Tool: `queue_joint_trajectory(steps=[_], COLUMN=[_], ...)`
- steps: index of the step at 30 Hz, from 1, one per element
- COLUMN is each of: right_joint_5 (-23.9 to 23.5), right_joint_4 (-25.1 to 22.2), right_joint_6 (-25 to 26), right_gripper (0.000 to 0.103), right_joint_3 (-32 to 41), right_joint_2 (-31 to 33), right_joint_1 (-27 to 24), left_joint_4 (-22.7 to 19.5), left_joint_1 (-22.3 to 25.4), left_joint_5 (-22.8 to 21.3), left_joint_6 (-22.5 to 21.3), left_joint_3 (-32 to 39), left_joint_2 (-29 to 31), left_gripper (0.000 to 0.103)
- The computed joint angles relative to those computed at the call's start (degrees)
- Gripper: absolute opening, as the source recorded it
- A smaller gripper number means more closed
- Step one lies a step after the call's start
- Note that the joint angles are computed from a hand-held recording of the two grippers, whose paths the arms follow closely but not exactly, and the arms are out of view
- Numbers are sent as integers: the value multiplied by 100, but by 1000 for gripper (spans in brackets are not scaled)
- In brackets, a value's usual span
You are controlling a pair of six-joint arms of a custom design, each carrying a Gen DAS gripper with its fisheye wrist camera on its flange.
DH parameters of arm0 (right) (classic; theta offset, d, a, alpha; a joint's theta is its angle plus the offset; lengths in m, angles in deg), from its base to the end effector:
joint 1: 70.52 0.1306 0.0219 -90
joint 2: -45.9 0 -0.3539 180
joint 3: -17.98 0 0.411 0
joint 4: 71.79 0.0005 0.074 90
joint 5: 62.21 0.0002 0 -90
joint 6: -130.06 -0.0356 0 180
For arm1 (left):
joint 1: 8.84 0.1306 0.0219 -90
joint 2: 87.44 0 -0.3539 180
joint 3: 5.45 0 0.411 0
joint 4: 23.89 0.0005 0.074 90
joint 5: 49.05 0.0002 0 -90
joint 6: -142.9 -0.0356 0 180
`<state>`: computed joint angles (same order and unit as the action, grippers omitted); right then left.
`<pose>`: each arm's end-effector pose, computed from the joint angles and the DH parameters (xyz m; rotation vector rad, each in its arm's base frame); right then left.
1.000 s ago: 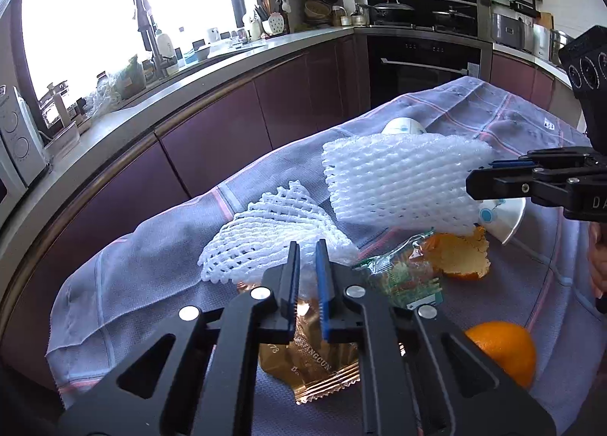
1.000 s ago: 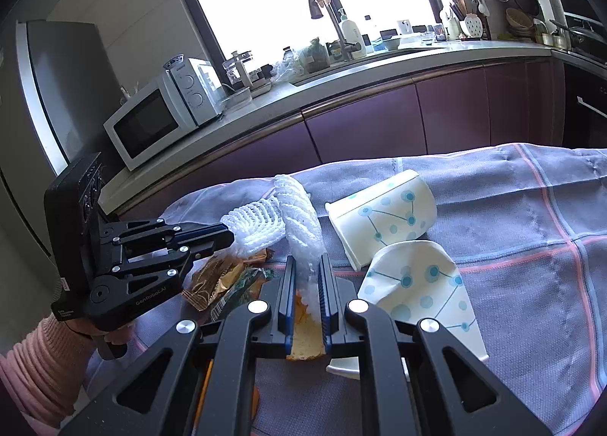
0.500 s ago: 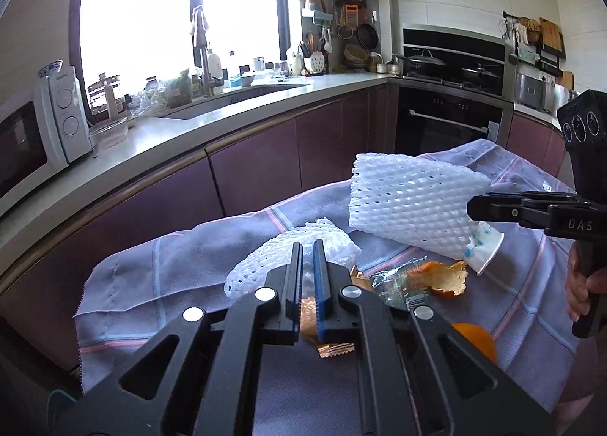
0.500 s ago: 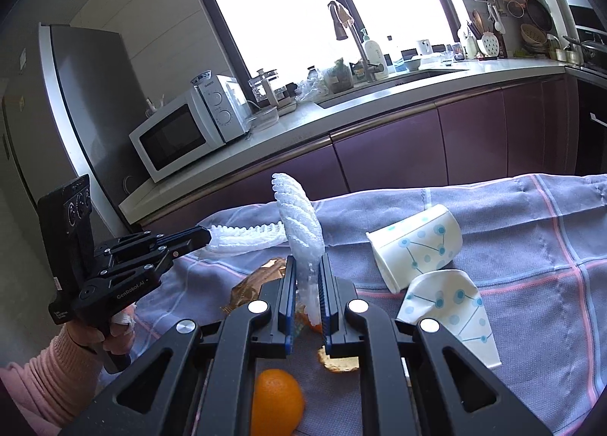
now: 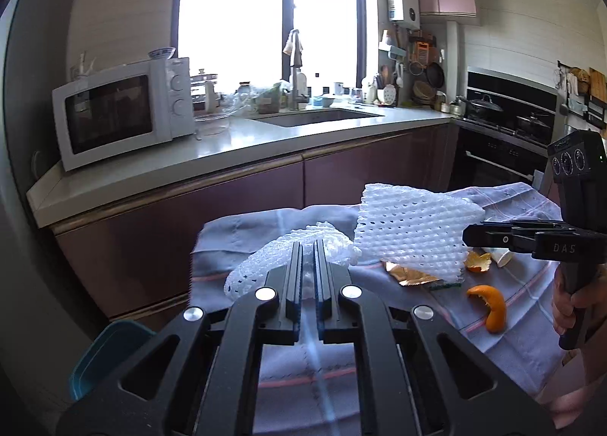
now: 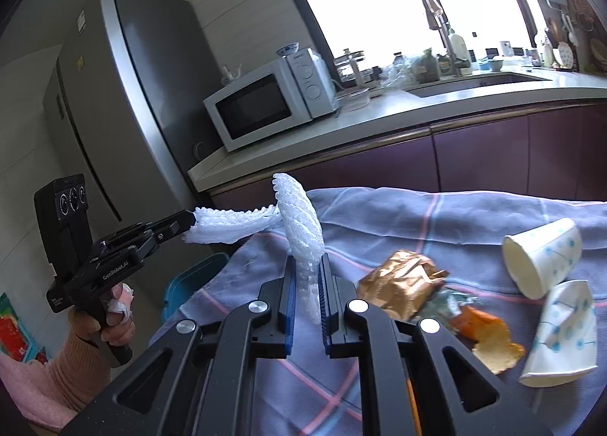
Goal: Collect trash
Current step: 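Grasp the white foam net with the left tool while the right tool grasps another foam net, then carry both foam nets to the teal bin and open both tools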
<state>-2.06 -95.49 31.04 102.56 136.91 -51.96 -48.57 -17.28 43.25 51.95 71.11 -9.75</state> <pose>0.4943 0.1841 0.3856 -0.4967 2.0694 0.8333 0.4507 -0.0688 0.4204 0.1910 2.0140 -0.1234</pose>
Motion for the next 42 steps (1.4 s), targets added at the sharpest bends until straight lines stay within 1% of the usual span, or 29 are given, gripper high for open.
queue_joint_trajectory(steps=[4, 10, 14, 17, 19, 20, 24, 26, 31, 35, 40, 42], right_joint_5=[-124, -211, -247, -196, -168, -154, -101, 7, 169, 318, 447, 505], right_joint_4=[-277, -694, -1025, -1245, -1397, -1482, -1805, -1909, -2304, -2654, -3044, -3108], right_joint_6=[227, 585, 758, 894, 934, 943, 947, 936, 964, 976, 966, 914], right_gripper=[10, 10, 10, 10, 10, 10, 10, 10, 10, 10, 11, 12], right_joint_3=[409, 1135, 1698, 2074, 2343, 2489, 3027, 3247, 3871, 4306, 4818, 4890], right_joint_2=[343, 902, 1335, 1632, 1851, 1966, 2423, 2616, 3126, 3486, 3907, 3988], right_joint_1=[417, 1023, 1365, 1575, 1686, 1738, 1882, 1955, 2095, 2182, 2251, 2264], left_joint_4=[-195, -328, -365, -393, -388, -396, -368, -335, -222, -196, -199, -194], left_joint_1=[546, 1497, 2013, 2310, 2411, 2503, 2674, 2711, 2693, 2586, 2534, 2525], left_joint_5=[-15, 198, 320, 447, 397, 448, 503, 538, 464, 374, 396, 426], left_joint_6=[155, 412, 431, 421, 395, 380, 471, 541, 626, 683, 777, 803], left_joint_3=[-476, -1063, -1323, -1454, -1497, -1524, -1556, -1531, -1443, -1253, -1041, -975], left_joint_2=[-529, -1167, -1356, -1384, -1311, -1289, -1084, -941, -567, -170, 300, 463], left_gripper=[6, 6, 6, 6, 6, 6, 6, 6, 6, 6, 6, 6])
